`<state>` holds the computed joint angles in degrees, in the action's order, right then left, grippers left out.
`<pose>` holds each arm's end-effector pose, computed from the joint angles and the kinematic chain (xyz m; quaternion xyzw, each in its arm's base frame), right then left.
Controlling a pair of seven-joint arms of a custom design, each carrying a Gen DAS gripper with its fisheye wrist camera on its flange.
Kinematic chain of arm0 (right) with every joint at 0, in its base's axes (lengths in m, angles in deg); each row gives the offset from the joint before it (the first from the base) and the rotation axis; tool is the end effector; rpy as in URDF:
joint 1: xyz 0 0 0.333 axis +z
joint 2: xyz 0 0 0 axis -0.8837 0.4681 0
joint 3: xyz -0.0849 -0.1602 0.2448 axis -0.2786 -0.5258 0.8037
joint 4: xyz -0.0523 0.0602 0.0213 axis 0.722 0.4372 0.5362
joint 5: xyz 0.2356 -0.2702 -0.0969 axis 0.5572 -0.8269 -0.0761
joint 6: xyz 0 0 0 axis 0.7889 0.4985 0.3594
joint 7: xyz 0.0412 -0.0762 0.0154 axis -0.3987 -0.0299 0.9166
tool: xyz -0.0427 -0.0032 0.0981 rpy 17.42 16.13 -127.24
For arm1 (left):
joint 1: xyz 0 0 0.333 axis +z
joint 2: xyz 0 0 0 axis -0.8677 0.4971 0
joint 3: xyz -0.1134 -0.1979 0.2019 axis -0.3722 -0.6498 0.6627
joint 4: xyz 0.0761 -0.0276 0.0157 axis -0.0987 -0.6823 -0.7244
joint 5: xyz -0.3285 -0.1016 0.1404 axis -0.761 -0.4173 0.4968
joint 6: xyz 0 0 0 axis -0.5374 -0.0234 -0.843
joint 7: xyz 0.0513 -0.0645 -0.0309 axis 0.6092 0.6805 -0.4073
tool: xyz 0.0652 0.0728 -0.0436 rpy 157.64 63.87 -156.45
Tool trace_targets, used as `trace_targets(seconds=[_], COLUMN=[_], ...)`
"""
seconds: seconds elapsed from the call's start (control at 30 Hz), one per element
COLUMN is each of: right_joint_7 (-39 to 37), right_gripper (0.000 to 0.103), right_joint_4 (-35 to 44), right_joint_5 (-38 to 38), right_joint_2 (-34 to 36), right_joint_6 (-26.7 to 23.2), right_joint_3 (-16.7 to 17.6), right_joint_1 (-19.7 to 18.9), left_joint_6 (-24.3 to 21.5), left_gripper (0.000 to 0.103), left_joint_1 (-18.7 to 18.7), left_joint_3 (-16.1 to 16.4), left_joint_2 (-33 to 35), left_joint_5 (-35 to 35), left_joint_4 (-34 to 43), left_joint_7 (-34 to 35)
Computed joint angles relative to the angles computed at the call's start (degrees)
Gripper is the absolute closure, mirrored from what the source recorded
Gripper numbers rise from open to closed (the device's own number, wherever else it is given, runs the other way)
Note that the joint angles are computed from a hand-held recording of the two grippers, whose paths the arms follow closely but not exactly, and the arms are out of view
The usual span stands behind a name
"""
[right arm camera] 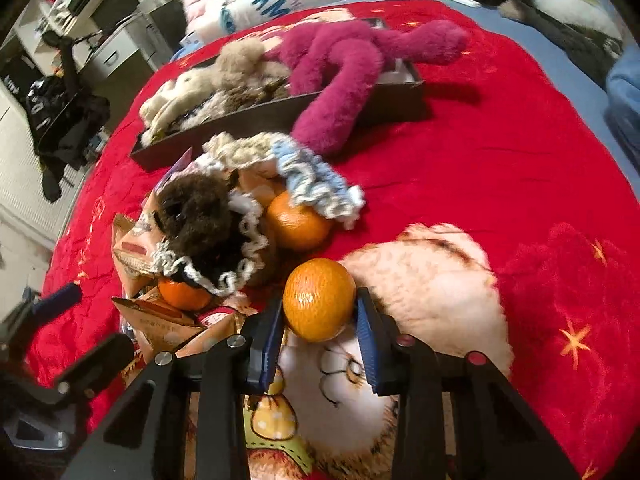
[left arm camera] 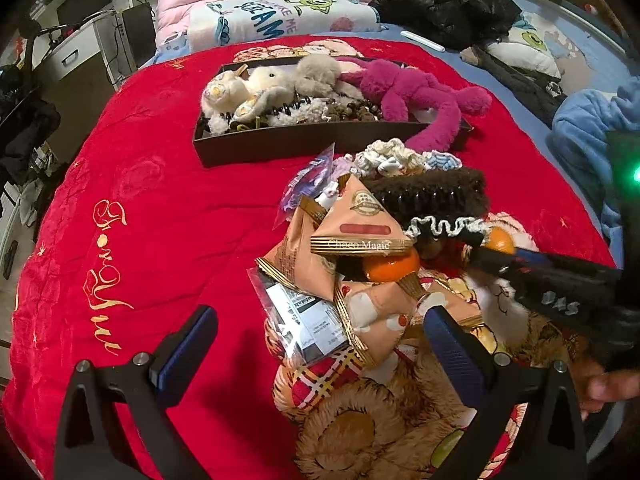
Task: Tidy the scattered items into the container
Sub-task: 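Grasp the clear barcode packet with the left gripper while the right gripper holds the orange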
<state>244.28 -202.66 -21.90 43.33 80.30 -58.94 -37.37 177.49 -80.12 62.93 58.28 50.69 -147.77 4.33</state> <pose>0.4762 0.2967 0.3759 -0.5068 0.8244 -0.1217 0.2208 0.5027 -0.3159 0.4045 -0.5063 0.8229 -0.2334 0.1094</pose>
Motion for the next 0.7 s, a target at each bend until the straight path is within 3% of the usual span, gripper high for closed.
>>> trace_targets(seconds=[0.2,0.33,0.4,0.57,0.7], right_joint_7=[5.26,5.49,5.83,7.94,8.66], right_gripper=[0.070,0.070,0.070,0.070,0.070], right_joint_4=[-2.78,-0.65,-0.82,-1.87,-1.53], right_joint_5=[-3.28,-5.57,-5.39,-6.69,-7.33], right_joint_2=[-3.16,-2.72,-2.70,-3.73,-3.54], right_joint_6=[2.98,-0.33,0.42,0.41,0.66], right_joint_3=[-0.08,0.49,0.43,0.47,0.62], right_joint_1=[-0.55,-0.36,-0.55,-0.78,-0.99], left_joint_6=[-1.99,-3.42,-3.88,-2.21,-1.53], left_gripper=[0.000,0.000,0.000,0.000,0.000], left_joint_1=[-0.24,-2.35,-2.64,-0.39,-0.97], left_joint_3=[-0.19,1.39,1.76,-0.32,0.15], left_joint_2=[1.66,3.54,4.44,5.36,5.22], left_joint_5=[-0.27,4.51,5.61,-0.96,-1.78], left_joint_4=[1.87,3.58,4.40,3.81,2.51], left_joint_7=[0.58,-2.74,-3.91,0.35,0.06])
